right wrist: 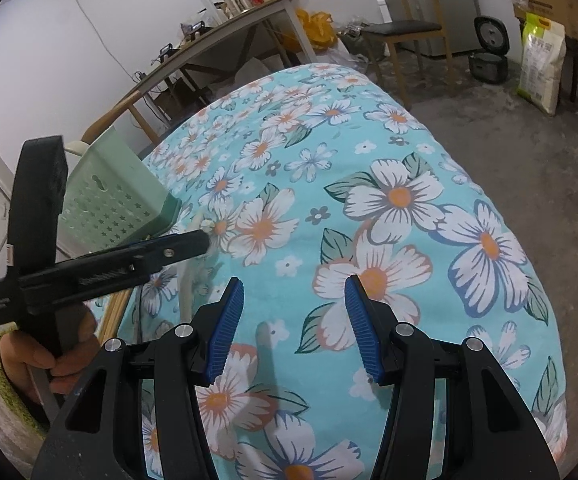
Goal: Organize utensils
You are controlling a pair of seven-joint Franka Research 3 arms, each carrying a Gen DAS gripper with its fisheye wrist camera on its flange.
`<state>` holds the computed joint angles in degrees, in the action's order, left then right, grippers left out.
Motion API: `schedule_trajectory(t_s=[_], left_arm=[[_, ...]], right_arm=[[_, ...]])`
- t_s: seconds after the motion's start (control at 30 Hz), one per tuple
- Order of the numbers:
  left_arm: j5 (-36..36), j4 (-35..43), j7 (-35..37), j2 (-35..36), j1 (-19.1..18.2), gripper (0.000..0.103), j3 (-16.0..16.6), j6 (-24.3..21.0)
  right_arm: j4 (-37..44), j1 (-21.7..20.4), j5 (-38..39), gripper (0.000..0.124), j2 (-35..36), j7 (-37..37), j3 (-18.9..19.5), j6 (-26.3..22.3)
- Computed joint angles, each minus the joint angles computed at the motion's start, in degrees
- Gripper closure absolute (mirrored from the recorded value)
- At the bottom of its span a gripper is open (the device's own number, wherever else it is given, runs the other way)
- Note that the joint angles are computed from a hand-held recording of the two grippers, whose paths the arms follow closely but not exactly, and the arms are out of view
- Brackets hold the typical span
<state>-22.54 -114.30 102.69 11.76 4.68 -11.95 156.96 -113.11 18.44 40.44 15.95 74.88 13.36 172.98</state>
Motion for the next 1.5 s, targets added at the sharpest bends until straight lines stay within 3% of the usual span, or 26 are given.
schedule_trajectory(t_s=[0.13,0.33,0.6,0.73,0.9,1.1,1.27,1.37,1.5], left_arm=[[-9.4,-1.3,4.7,-2.2,2.4,0.060,-1.0,-1.5],[-17.9,-0.5,8.5,-2.3,2.7,0.068,0.7,-5.7],[-20.7,0.2,6.5,-1.8,2.8,0.077,2.4,-8.4],[-15.4,1.7,2.2,-0.1,2.1,0.077,3.1,-8.6],[-11.0,2.2,-3.0,1.0,2.8,0.095,2.9,-8.6],[-15.7,-1.3,0.4,-3.5,4.1,0.097,2.3,-7.6],[-23.8,-5.4,6.8,-10.2,3.5,0.097,4.6,-7.9],[-26.9,-8.6,9.2,-14.7,2.6,0.097,7.4,-7.2],[-27.9,-12.8,9.2,-19.5,1.7,0.097,11.2,-5.2]], right_arm=[[0.3,-0.2,0.6,0.073,0.1,-0.7,0.4,-0.1],[0.5,-0.1,1.4,0.073,0.1,-1.4,0.6,-0.3],[0.2,0.0,2.2,0.073,-0.3,-1.7,0.7,-0.3],[0.1,0.4,2.2,0.073,-0.4,-1.8,0.6,-0.5],[-0.6,1.4,0.5,0.073,-1.0,-0.6,-0.3,-0.2],[-0.1,1.0,0.3,0.073,-1.1,-0.3,0.0,-0.4],[1.3,0.0,2.3,0.078,-0.9,-3.7,1.6,-0.6],[4.6,-1.9,7.5,0.081,0.5,-9.9,4.2,-3.1],[12.8,-3.4,14.4,0.081,5.0,-18.0,6.1,-12.6]])
